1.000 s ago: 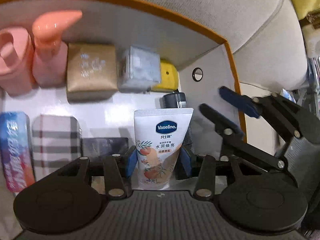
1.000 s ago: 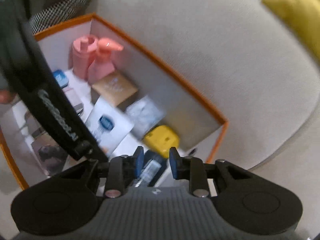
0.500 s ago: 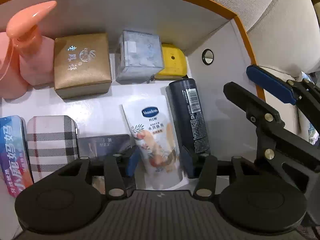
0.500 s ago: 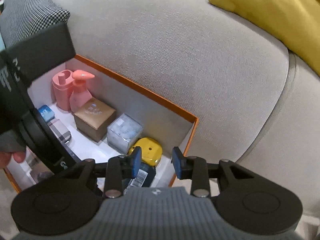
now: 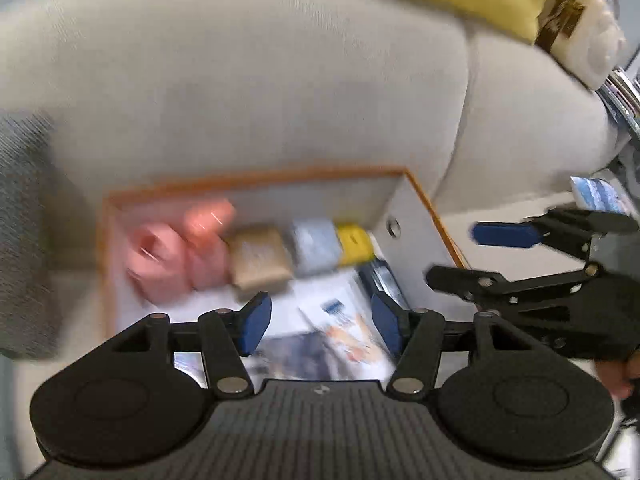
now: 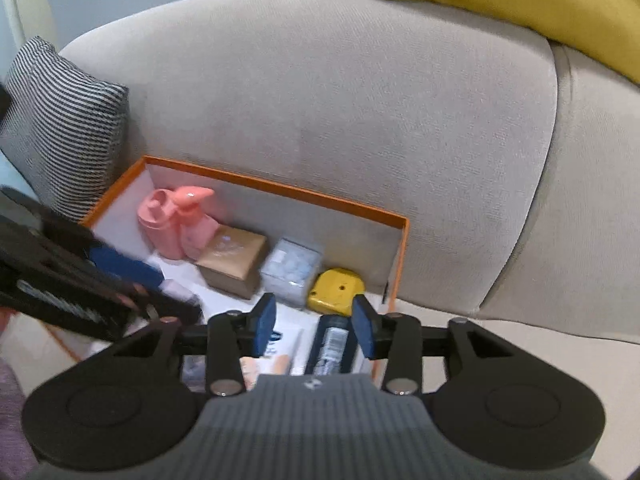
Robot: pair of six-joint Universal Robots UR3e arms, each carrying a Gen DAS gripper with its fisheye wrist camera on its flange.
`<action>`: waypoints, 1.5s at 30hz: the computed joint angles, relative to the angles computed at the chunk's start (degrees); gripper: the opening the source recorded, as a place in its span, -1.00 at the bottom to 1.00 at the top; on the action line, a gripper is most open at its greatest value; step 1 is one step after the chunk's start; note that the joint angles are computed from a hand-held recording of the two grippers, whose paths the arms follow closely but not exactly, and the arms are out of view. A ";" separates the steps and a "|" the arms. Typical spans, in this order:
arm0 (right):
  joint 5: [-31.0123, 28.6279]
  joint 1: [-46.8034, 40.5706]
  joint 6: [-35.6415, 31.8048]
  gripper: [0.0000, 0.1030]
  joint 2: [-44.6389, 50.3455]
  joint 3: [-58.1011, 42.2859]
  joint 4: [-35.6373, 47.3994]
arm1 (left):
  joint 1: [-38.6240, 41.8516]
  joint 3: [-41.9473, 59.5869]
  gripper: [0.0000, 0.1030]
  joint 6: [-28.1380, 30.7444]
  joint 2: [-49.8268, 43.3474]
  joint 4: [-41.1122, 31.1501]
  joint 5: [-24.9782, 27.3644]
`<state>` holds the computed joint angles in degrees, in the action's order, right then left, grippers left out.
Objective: Organize rigid objects
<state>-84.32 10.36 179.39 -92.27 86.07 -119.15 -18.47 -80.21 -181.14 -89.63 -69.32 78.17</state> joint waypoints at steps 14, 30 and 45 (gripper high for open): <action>-14.54 16.02 10.72 0.42 9.70 -51.58 43.00 | -5.25 -3.68 0.72 -3.16 21.74 -0.45 11.76; -56.71 55.92 53.77 0.80 -3.27 -9.98 15.83 | -23.30 -25.73 0.98 -18.59 36.33 10.84 35.38; -59.02 62.94 65.57 0.82 -2.40 -5.65 16.06 | -40.97 -27.27 1.00 -33.40 34.32 6.13 53.98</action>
<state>-143.33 73.30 244.96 -94.67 80.42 -103.08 -59.44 -107.48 -214.54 -55.32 -63.18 132.15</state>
